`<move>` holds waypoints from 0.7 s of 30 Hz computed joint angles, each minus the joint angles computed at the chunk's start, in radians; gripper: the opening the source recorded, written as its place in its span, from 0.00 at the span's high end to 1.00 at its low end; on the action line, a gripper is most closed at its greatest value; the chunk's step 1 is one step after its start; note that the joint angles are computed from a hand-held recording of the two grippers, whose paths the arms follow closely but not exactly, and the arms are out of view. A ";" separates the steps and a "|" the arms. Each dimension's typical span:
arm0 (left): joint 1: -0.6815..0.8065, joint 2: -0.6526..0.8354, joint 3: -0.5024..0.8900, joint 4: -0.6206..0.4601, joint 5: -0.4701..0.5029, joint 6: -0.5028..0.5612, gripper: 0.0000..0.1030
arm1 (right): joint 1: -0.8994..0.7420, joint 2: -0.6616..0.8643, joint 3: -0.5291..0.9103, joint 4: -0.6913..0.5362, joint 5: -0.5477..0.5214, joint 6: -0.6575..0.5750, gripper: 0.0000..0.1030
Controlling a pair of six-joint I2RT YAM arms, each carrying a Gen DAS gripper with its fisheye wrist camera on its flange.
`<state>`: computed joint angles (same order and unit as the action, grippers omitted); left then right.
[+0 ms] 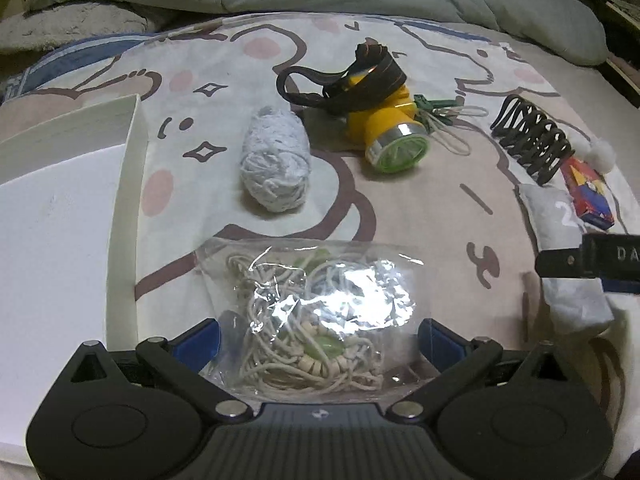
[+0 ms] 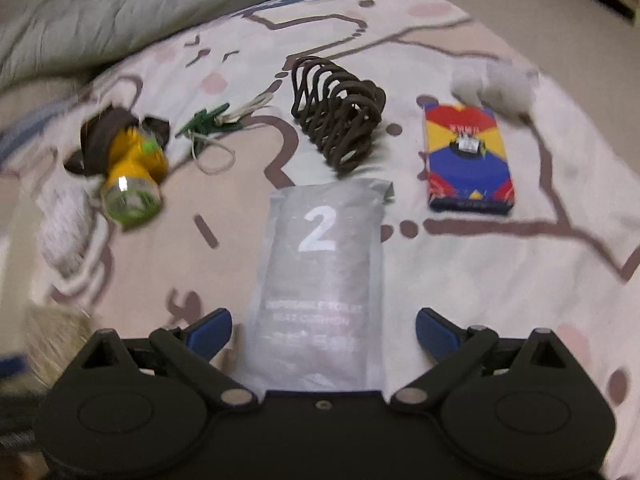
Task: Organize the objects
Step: 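Move the left tool to the rubber-band bag while the right tool approaches the grey packet, then close the left tool on the rubber-band bag while the right tool closes on the grey packet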
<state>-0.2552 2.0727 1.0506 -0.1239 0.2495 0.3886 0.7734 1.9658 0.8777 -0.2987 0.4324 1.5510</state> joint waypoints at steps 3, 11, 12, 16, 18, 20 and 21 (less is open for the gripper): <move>-0.002 0.007 0.016 -0.010 -0.004 -0.029 0.00 | -0.007 0.020 0.022 -0.015 0.000 0.090 0.03; -0.013 0.020 0.012 0.059 -0.066 -0.068 0.11 | 0.000 0.158 0.193 -0.161 0.039 0.045 0.13; -0.015 0.020 0.012 0.061 -0.073 -0.066 0.13 | 0.005 0.159 0.194 -0.165 0.049 0.046 0.16; -0.002 0.007 0.020 0.032 -0.031 -0.068 0.28 | 0.023 0.140 0.174 -0.151 0.094 0.041 0.42; 0.012 -0.004 0.020 0.021 0.004 -0.070 0.32 | 0.029 0.127 0.158 -0.134 0.107 0.031 0.46; 0.019 -0.028 0.004 0.040 0.019 -0.077 0.32 | 0.035 0.104 0.136 -0.106 0.116 0.023 0.47; 0.022 -0.041 -0.003 0.047 0.026 -0.082 0.33 | 0.043 0.090 0.127 -0.095 0.122 0.027 0.48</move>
<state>-0.2334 2.0313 1.0478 -0.0766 0.2755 0.3062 0.8161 2.0557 1.0049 -0.3933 0.5549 1.5781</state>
